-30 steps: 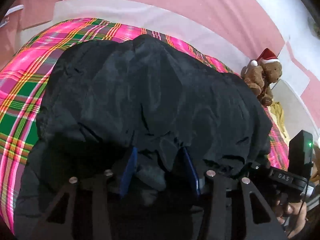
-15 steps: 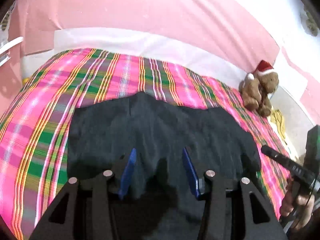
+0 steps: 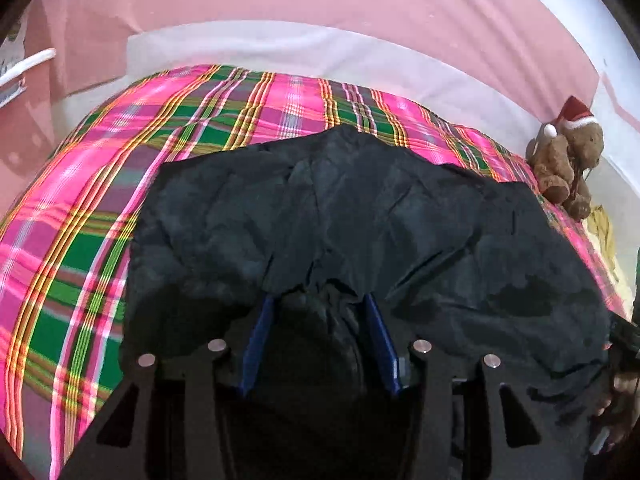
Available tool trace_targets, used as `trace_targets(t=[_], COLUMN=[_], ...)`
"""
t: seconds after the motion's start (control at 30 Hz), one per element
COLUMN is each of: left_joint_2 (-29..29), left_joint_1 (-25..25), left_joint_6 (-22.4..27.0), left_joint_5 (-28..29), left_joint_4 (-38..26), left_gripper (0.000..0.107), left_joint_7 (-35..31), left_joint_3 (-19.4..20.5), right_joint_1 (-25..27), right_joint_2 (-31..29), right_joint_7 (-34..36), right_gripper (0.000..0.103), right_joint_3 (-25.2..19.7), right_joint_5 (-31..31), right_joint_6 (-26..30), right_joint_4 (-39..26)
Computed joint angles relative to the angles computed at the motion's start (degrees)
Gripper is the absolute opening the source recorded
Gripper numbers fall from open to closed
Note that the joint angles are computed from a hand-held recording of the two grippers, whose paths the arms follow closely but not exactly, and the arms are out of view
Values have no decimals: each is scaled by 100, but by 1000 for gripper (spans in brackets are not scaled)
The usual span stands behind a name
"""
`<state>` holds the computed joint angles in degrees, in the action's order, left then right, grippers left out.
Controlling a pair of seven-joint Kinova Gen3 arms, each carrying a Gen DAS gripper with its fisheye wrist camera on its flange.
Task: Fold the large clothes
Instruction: 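Lay the jacket hem over the hood and open both tools, then press and smooth the folded black jacket flat with both tools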
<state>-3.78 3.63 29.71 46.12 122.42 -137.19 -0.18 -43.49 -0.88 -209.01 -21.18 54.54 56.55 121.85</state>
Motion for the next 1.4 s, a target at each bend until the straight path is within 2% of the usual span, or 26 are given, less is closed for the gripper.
trace_targets(t=[0.07,0.13,0.2,0.27,0.37,0.43,0.53,0.6,0.67,0.7,0.77,0.83,0.87,0.93,1.03,1.07,1.13,1.23,1.33,1.4], left_joint_2=[-166,-308,-291,-49,520,869,1085,1028,1001,1021,995,811,660,273,-266,-368,-442,-212,-31,-24], left_joint_1=[-49,171,179,132,628,663,39,-441,-573,-519,-172,39,-14,-228,119,207,225,200,546,512], left_joint_6=[346,384,298,143,-136,-426,-848,-1131,-1382,-1398,-1204,-786,-563,-185,222,280,357,130,-126,-321], left_joint_5=[-228,-100,24,-111,-689,-926,-582,-116,173,178,-57,-141,-43,359,857,935,877,518,694,492], left_joint_4=[-167,-309,-536,-890,-1338,-1352,-1027,-766,-611,-617,-722,-803,-815,-682,-338,-230,-87,21,119,131], left_gripper=[50,50,50,50,50,50,51,51,51,51,50,50,50,50,50,50,50,50,50,50], left_joint_7=[186,0,-104,138,812,991,588,124,-175,-184,76,248,202,-171,-870,-1027,-1062,-711,-891,-695], left_joint_3=[-112,-373,-251,95,50,178,868,1393,1620,1573,1163,750,667,588,10,-65,11,337,122,320], right_joint_1=[-22,-25,130,162,541,696,1010,951,767,715,928,1152,1109,826,157,-49,-259,-331,-351,-453], right_joint_2=[-188,-299,-412,-440,-291,-39,352,280,293,349,394,299,191,-91,-400,-396,-252,117,326,392], right_joint_7=[144,204,410,653,1168,1634,1956,1705,1239,1071,1015,1201,1213,1051,522,476,484,660,513,510], right_gripper=[29,31,31,31,31,31,31,32,32,32,32,32,32,32,33,33,33,33,32,32], right_joint_3=[-22,-208,-382,-159,-8,302,485,698,801,765,479,66,-65,-262,-537,-537,-620,-430,-146,-85], right_joint_5=[-164,-68,151,270,373,121,-211,-51,328,447,445,141,70,208,546,609,639,391,429,429], right_joint_6=[101,502,693,512,16,-364,-864,-1278,-1361,-1263,-1116,-720,-487,-21,585,666,671,307,-63,29], right_joint_4=[-91,-252,-387,-518,-705,-834,-695,-371,-164,-158,-219,-416,-473,-459,-393,-411,-488,-544,-325,-333])
